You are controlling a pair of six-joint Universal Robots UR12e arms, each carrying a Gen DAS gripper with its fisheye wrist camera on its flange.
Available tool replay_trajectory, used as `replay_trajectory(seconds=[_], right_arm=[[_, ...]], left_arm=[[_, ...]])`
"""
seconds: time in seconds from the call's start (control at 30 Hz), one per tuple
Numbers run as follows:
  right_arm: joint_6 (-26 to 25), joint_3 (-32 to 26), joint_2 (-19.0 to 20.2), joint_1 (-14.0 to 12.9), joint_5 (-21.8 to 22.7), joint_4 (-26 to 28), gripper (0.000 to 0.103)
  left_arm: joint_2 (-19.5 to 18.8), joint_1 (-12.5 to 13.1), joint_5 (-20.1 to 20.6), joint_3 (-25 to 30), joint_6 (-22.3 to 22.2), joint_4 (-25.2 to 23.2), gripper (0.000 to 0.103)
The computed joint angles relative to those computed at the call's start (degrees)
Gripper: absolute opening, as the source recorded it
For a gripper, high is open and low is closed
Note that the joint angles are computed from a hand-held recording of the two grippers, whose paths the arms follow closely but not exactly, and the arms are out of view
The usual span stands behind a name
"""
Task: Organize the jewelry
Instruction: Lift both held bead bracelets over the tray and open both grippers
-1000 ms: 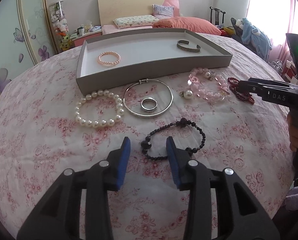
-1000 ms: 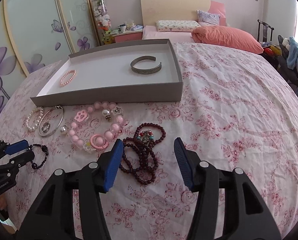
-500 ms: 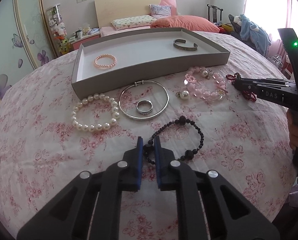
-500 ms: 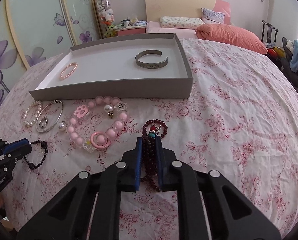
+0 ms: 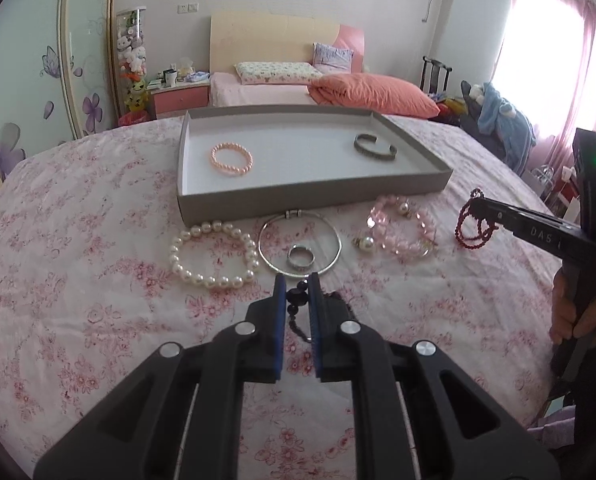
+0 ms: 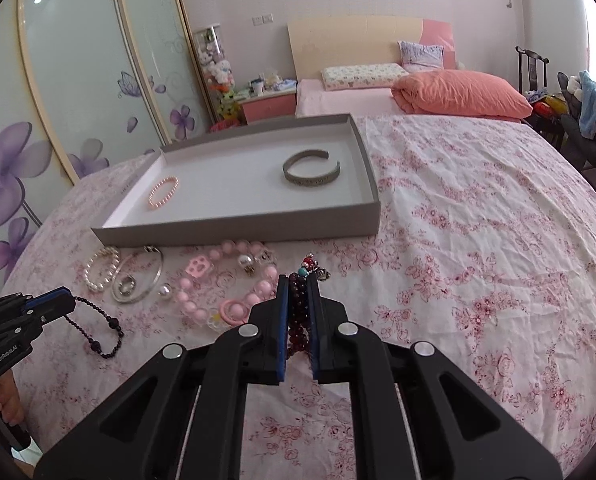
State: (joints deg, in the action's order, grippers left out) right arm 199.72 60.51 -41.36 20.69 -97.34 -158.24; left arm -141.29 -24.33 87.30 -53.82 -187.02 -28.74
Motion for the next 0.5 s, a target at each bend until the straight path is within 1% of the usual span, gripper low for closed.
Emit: replay_trajectory(seconds=[0.5], right_arm=[[-1.4,0.3,-0.2,0.5,1.5,-5.0,0.009]], left_arm=[[0.9,-0.2,0.7,-1.2,-1.5,3.0,0.012]])
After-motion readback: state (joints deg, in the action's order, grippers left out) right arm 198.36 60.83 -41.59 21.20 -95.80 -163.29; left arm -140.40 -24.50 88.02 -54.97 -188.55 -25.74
